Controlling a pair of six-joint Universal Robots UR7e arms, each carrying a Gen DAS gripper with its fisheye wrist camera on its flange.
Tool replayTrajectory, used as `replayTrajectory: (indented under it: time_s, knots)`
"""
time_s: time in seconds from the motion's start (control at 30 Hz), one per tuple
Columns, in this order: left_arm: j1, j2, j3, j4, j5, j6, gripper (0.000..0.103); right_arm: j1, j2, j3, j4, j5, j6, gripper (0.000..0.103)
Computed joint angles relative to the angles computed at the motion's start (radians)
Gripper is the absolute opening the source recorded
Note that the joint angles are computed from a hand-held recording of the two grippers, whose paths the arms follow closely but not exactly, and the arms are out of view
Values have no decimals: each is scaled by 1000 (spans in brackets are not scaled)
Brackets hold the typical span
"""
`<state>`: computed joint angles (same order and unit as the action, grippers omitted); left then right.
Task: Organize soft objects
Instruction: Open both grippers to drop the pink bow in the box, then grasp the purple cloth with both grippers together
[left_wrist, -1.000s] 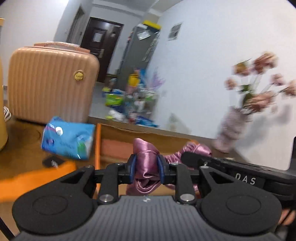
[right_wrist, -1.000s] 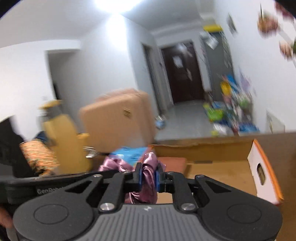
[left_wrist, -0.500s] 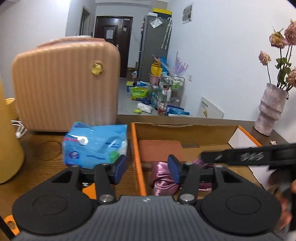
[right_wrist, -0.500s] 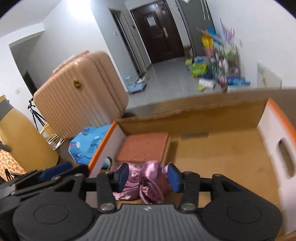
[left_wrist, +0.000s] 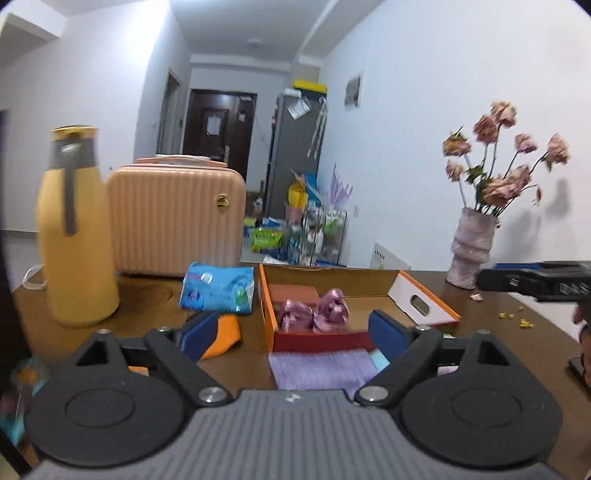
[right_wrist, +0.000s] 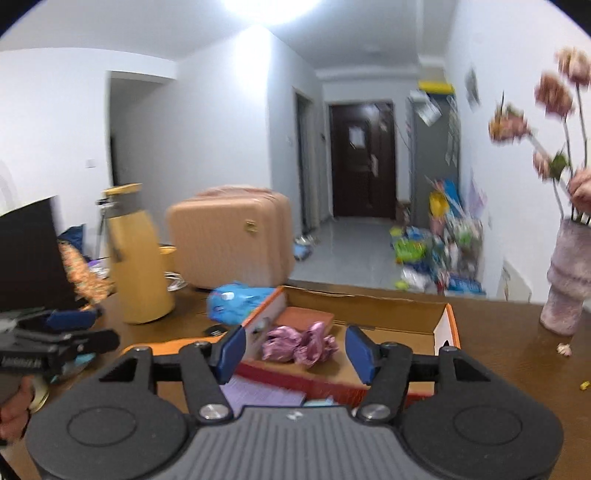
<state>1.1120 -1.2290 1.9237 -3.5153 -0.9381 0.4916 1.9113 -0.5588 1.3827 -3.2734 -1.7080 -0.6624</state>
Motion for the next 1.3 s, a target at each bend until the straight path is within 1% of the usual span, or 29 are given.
replayTrajectory:
  time_s: [0.1, 0.17, 0.23, 0.3, 0.4, 0.47, 0.5, 0.6, 0.7, 0.83, 0.9, 0.97, 1.0, 1.07, 1.17, 1.2, 1.27, 1.3]
  knots:
    - [-21, -65, 160, -83, 35, -58, 91, -9, -100, 256, -181, 32, -58, 63]
    - [-30, -100, 238, -101, 51, -114, 92, -12, -135, 380, -264, 21, -86, 64]
    - [-36, -128, 298, -108, 70, -165, 92, -14, -150, 478, -338, -1, -103, 64]
    - [-40, -152, 338, -110, 85, -193, 92, -15, -155, 544, -384, -26, -87, 64]
    - [-38, -162, 359, -120, 83, -214, 92, -18, -159, 594, -412, -32, -21, 64]
    - [-39, -158, 357, -123, 86, -224, 93, -16, -158, 607, -433, -46, -17, 63]
    - [-36, -159, 360, -132, 78, -220, 93, -10, -156, 611, -445, -59, -22, 63]
    - [-19, -149, 348, -134, 41, -229, 93, -4, -153, 609, -465, -59, -21, 63]
    - [0, -123, 318, -102, 26, -242, 93, -7, -143, 593, -475, -40, -12, 63]
    - [27, -79, 259, -36, 6, -248, 93, -19, -117, 552, -444, -18, 20, 61]
    - [43, -46, 211, -7, -4, -239, 93, -26, -96, 514, -420, -11, 53, 53]
    - [65, -8, 150, 29, -22, -234, 93, -32, -71, 461, -380, 5, 85, 51]
    - [77, 12, 114, 52, -31, -233, 93, -38, -54, 426, -357, 24, 97, 49]
    - [109, 58, 30, 101, -53, -231, 91, -45, -18, 349, -305, 43, 114, 48]
    - [150, 128, -109, 202, -84, -239, 89, -48, 63, 169, -188, 25, 147, 48]
    - [163, 151, -154, 240, -102, -235, 89, -50, 94, 99, -139, 20, 165, 50]
    - [181, 193, -229, 290, -115, -236, 87, -54, 157, -52, -7, 5, 186, 49]
    - [193, 215, -269, 318, -134, -235, 87, -54, 197, -136, 54, -15, 195, 49]
